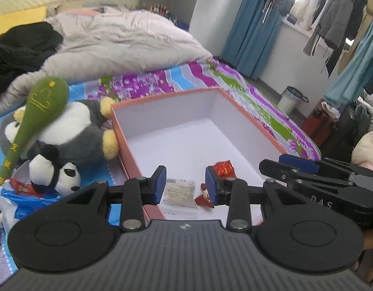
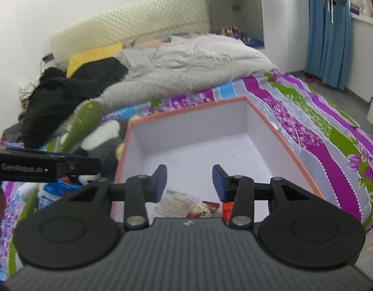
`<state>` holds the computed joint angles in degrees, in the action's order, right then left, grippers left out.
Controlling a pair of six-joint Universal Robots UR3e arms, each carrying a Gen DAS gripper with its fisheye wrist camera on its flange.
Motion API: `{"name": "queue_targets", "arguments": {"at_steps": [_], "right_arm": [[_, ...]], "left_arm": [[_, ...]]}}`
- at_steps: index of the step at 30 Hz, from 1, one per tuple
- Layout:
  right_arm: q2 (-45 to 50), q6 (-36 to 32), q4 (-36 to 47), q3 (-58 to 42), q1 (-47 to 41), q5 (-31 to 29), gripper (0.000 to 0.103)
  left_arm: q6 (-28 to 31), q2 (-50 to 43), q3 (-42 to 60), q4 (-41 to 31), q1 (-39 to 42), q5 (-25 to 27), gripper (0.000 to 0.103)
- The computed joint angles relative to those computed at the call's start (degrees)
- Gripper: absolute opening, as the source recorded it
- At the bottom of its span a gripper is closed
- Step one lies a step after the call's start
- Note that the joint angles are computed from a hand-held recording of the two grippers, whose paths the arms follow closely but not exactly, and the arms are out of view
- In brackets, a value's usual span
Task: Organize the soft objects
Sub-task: 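Move both grippers out of the box back toward the plush pile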
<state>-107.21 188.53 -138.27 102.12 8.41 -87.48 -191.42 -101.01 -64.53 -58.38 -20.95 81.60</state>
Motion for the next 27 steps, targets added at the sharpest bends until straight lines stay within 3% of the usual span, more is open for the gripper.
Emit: {"name": "queue_targets", "arguments": {"at_steps": [12, 27], "right_arm": [[-0.6, 2.5, -3.9, 1.1, 9.6, -4.5, 0.044], [2.7, 7.2, -10.5, 1.7, 21.7, -11.0, 0.044]], "left_arm": [[0.6, 14.0, -17.5, 7.7, 1.1, 2.2, 0.041], [0.4, 29.7, -33.3, 10.1, 5.1, 2.4, 0.041]]}}
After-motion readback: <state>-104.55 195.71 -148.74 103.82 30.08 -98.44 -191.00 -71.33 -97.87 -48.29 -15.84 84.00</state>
